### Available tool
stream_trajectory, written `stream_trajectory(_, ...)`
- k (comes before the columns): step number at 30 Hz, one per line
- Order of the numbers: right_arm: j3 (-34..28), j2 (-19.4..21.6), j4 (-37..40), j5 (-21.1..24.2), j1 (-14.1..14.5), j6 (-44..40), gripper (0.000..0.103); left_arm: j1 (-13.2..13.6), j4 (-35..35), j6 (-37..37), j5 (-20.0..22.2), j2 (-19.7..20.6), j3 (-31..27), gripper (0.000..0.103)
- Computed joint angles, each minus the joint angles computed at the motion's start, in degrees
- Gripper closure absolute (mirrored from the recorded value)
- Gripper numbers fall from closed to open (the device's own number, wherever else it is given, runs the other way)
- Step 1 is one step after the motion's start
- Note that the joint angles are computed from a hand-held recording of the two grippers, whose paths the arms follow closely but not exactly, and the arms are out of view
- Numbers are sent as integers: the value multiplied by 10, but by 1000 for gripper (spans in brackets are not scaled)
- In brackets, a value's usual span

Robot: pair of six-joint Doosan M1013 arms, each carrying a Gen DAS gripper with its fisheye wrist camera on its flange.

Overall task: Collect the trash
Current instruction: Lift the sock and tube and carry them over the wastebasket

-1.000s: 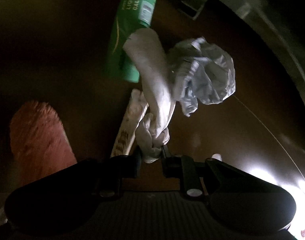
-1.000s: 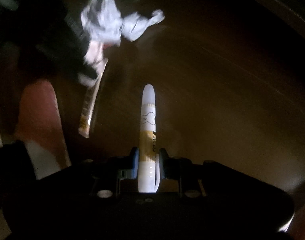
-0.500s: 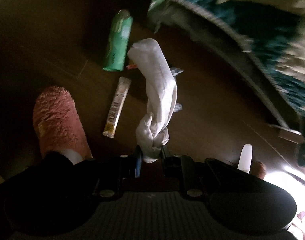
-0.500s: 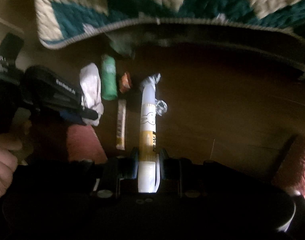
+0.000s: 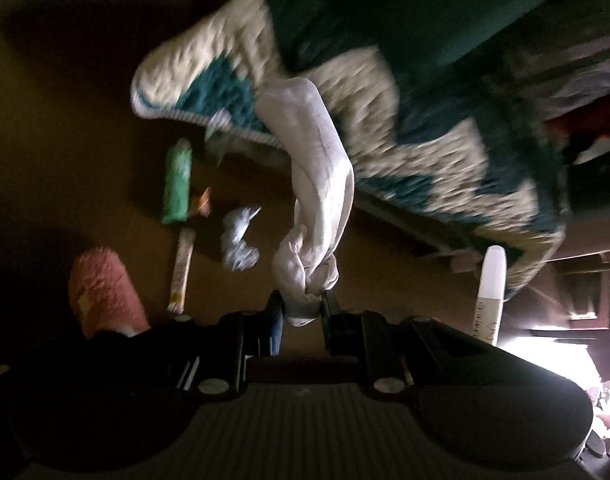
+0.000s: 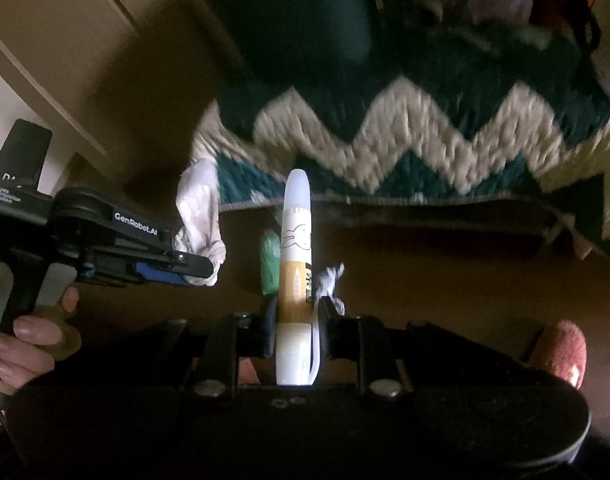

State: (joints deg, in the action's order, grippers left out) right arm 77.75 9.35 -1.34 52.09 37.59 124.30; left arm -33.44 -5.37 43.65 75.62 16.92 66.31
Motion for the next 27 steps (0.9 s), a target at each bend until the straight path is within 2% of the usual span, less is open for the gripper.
stream_trajectory(9,-58,-16,-86,-4,15,23,83,-31,77,37,-1,-2,-93,84)
stream_trajectory(16,-126,-1,-136,-12,12,16,83,-45,132,81,34,29,-207,84)
stream_trajectory(23,-213,34,-171,-7,4,-3,83,-45,177,133,68,80,-339,84)
stream_trajectory(27,-272,65,-183,2,-6,-20,83,-37,192,176,121,146,-479,84)
